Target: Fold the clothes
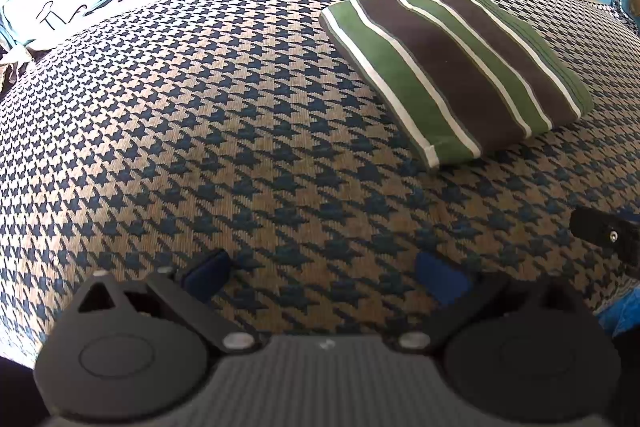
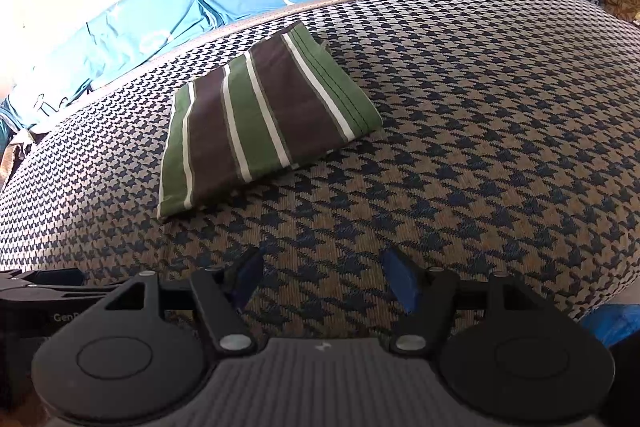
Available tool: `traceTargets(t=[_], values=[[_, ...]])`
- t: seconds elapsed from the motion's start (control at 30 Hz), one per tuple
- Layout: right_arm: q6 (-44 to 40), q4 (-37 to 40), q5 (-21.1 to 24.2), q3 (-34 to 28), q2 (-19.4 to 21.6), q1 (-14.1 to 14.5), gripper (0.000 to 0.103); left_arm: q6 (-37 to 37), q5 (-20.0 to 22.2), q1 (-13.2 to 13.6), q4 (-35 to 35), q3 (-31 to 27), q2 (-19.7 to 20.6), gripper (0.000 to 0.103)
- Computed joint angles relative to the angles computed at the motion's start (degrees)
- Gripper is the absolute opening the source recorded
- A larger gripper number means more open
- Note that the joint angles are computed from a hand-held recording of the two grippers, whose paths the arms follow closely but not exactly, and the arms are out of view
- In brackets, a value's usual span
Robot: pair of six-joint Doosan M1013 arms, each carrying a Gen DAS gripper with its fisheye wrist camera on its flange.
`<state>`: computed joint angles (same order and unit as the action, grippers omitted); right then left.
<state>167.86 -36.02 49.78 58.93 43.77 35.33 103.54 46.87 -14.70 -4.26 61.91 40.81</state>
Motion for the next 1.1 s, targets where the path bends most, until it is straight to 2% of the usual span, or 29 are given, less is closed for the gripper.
traceTargets(t=[0.23,0.4,0.63,0.9,1.1], values=[[1.6,1.3,-2.3,0.6,-0.3,-0.2,0.067,2.1,2.4,0.5,-3.8,-3.1,1.3,0.103],[-2.8,2.5,-2.2,-0.7,0.2,-0.7,0.067,4.2,3.5,0.7,-4.9,-5.4,2.2,0.103],[-7.5,6.0,-4.6,-1.1,-0.2,-2.4,0.067,7.7,6.5,1.0,-7.7,-9.5,4.0,0.103],[-9.3,12.6,-9.6,1.3,-1.4,-4.6,0.067,10.7,12.5,1.7,-10.8,-18.4,8.5,0.103],[-9.8,15.1,-11.5,4.4,-3.3,-5.8,0.067,12.0,12.6,1.4,-10.1,-21.5,10.2,0.103]])
